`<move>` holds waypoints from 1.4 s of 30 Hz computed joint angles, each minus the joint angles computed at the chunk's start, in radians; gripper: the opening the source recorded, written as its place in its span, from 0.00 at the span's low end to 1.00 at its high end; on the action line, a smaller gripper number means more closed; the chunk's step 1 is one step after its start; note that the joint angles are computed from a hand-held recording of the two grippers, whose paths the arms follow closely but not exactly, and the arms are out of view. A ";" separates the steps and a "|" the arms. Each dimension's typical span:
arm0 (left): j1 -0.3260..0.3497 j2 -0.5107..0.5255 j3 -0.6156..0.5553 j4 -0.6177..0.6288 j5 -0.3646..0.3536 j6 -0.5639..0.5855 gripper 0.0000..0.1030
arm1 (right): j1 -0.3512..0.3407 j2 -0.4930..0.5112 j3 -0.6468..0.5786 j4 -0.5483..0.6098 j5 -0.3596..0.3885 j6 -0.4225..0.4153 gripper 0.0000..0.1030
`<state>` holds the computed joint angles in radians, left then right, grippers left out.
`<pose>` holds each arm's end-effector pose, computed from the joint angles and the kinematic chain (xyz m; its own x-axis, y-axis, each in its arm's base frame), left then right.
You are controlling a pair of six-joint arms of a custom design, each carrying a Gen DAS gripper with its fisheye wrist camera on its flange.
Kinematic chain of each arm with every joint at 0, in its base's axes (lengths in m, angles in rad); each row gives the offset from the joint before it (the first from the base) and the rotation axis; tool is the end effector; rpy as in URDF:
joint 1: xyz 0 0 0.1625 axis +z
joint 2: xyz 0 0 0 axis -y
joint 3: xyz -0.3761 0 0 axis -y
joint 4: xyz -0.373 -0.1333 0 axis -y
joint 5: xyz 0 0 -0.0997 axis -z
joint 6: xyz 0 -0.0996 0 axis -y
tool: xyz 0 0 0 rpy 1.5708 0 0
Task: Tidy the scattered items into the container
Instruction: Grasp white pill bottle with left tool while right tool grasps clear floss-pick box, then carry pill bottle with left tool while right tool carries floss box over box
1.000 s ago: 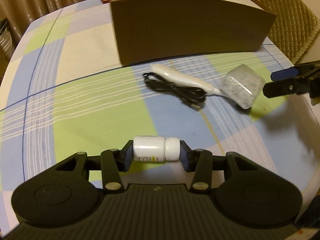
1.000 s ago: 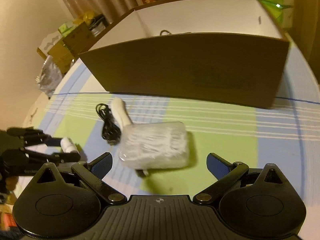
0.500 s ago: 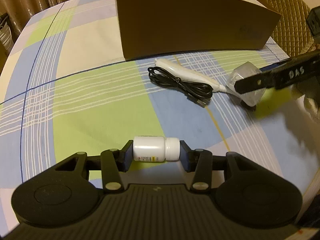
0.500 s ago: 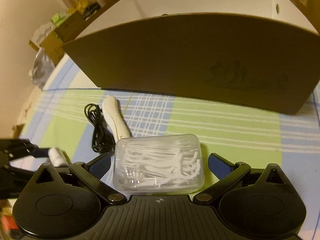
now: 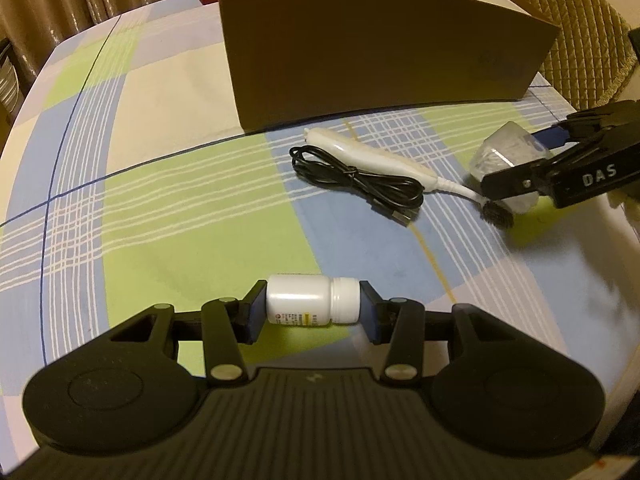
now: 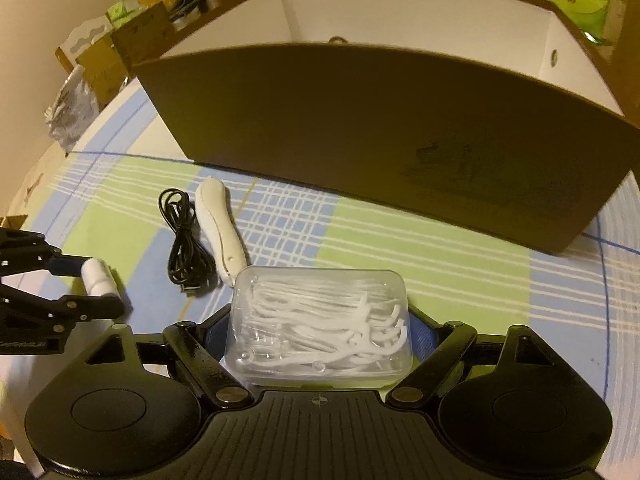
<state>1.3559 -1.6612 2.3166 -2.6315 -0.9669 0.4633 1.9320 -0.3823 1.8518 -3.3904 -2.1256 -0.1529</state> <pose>0.1032 -0.4173 0.2737 -0.6746 0.3626 -0.6430 0.5560 0.8225 -0.1195 0.2556 -0.4479 -0.1136 -0.7984 -0.2637 0.5413 -0.4589 0.8485 -0.2636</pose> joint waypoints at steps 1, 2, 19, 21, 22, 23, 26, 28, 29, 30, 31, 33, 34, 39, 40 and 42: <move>-0.002 -0.002 0.001 0.000 0.001 0.000 0.40 | 0.003 -0.006 0.008 -0.005 -0.002 0.001 0.80; -0.003 -0.004 0.002 0.001 0.002 0.001 0.40 | 0.006 -0.011 0.014 -0.005 -0.006 0.001 0.80; -0.069 -0.066 0.014 0.023 -0.002 0.008 0.40 | 0.047 -0.111 0.092 -0.028 -0.090 -0.047 0.80; -0.080 -0.070 0.009 0.025 -0.006 0.016 0.40 | 0.054 -0.124 0.094 -0.031 -0.093 -0.054 0.80; -0.087 -0.072 0.006 0.024 -0.008 0.024 0.40 | 0.057 -0.130 0.094 -0.033 -0.093 -0.058 0.80; -0.094 -0.073 0.003 0.024 -0.010 0.029 0.40 | 0.060 -0.137 0.096 -0.035 -0.092 -0.062 0.80; -0.108 -0.072 -0.013 0.020 -0.027 0.042 0.40 | 0.066 -0.158 0.095 -0.032 -0.080 -0.071 0.80; -0.115 -0.066 -0.029 0.021 -0.043 0.048 0.40 | 0.070 -0.170 0.089 -0.029 -0.073 -0.075 0.80; -0.119 -0.061 -0.036 0.018 -0.048 0.053 0.40 | 0.072 -0.174 0.084 -0.026 -0.070 -0.080 0.80; -0.124 -0.055 -0.043 0.012 -0.051 0.061 0.40 | 0.073 -0.180 0.080 -0.023 -0.067 -0.084 0.80; -0.129 -0.047 -0.049 0.004 -0.052 0.069 0.40 | 0.074 -0.185 0.074 -0.021 -0.065 -0.087 0.80; -0.136 -0.032 -0.066 -0.004 -0.055 0.083 0.40 | 0.075 -0.193 0.064 -0.020 -0.060 -0.093 0.80; -0.140 -0.025 -0.076 -0.006 -0.056 0.088 0.40 | 0.076 -0.198 0.061 -0.021 -0.057 -0.097 0.80; -0.157 0.014 -0.124 -0.033 -0.062 0.137 0.40 | 0.082 -0.214 0.033 -0.029 -0.048 -0.124 0.80; -0.159 0.024 -0.135 -0.038 -0.062 0.147 0.40 | 0.082 -0.215 0.024 -0.029 -0.048 -0.132 0.80; -0.161 0.047 -0.160 -0.048 -0.064 0.164 0.40 | 0.083 -0.211 0.000 -0.027 -0.051 -0.148 0.80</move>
